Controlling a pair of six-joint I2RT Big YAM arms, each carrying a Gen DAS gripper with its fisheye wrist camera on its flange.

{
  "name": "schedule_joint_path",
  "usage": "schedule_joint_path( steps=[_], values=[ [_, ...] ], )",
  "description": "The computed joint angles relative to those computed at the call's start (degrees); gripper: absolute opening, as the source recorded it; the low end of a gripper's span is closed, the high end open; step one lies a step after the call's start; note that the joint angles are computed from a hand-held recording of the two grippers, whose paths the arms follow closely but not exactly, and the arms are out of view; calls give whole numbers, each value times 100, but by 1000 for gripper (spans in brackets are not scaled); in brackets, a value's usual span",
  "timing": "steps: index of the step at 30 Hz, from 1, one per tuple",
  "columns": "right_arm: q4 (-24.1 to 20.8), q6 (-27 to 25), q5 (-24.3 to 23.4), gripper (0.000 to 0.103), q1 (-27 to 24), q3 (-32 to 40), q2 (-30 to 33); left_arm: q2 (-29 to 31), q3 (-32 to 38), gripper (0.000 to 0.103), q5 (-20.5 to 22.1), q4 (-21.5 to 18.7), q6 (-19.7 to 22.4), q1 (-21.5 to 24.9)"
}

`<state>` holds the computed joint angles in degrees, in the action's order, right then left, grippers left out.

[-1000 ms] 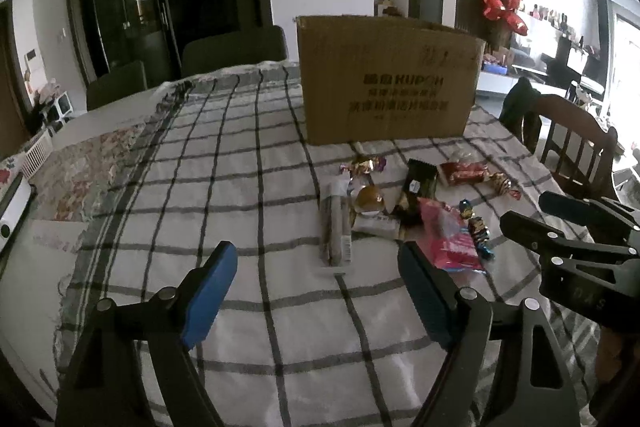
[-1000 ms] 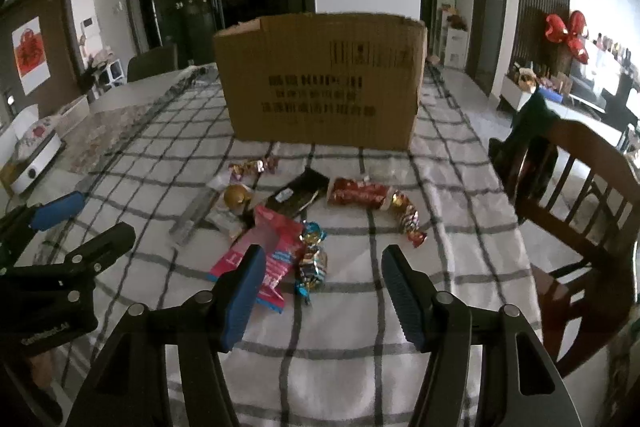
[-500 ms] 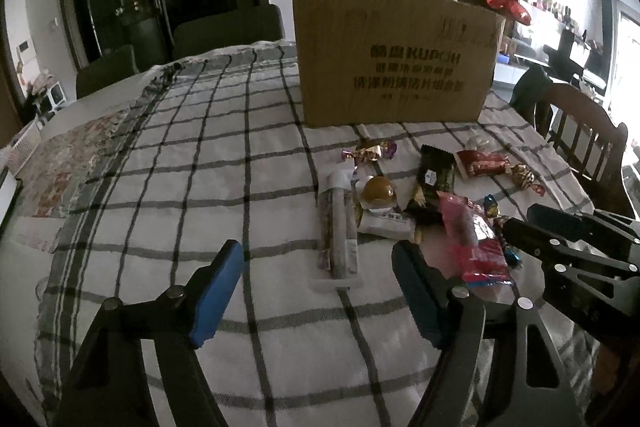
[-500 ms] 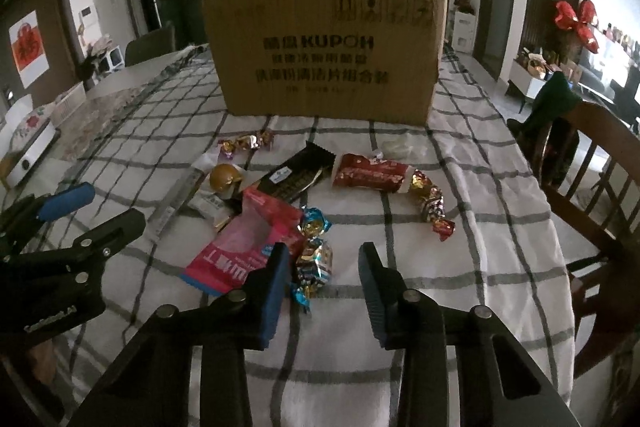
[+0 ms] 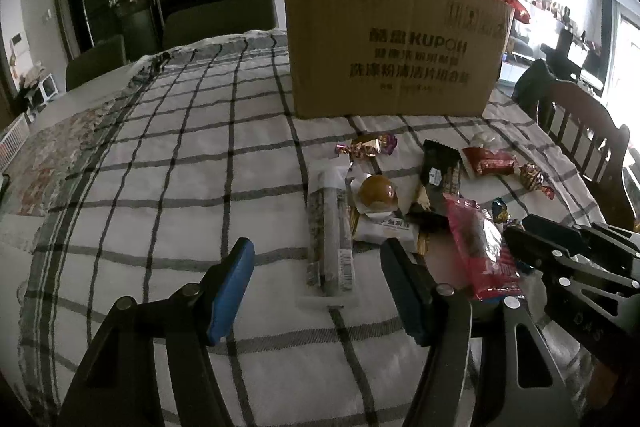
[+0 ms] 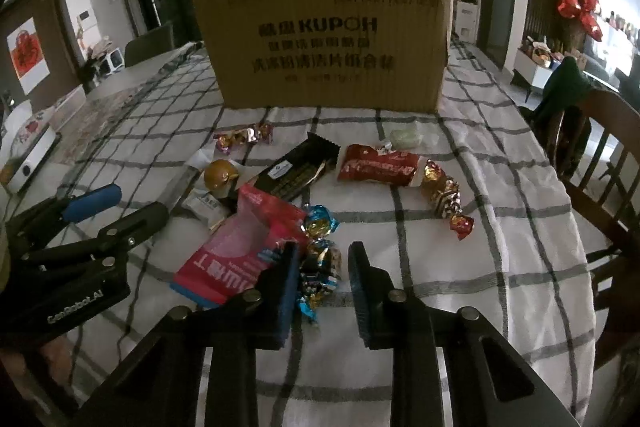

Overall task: Organize snacks
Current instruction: 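Grasp the white tube snack with the left tool while the right tool grasps a blue wrapped candy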

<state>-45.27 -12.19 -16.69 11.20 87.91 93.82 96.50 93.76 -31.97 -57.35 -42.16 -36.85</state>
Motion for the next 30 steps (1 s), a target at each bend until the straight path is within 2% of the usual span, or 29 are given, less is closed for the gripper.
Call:
schedule_joint_path(
  steps=[2, 10, 17, 22, 24, 30],
  values=[
    [44, -16, 31, 22, 10, -32, -23, 17, 2, 64, -3, 18, 26, 5],
    [454, -77, 202, 21, 31, -150, -188, 97, 51, 55, 83, 54, 76, 57],
    [459, 49, 87, 21, 72, 54, -37, 89, 9, 36, 346, 201, -25, 196],
    [523, 98, 12, 21, 116, 114, 14, 59, -85, 31, 602, 361, -127, 266],
    [520, 90, 18, 16, 135, 125, 26, 64, -95, 25, 646, 380, -134, 277],
    [484, 83, 25, 12, 138, 105, 38, 55, -84, 21, 510, 319, -144, 238]
  ],
)
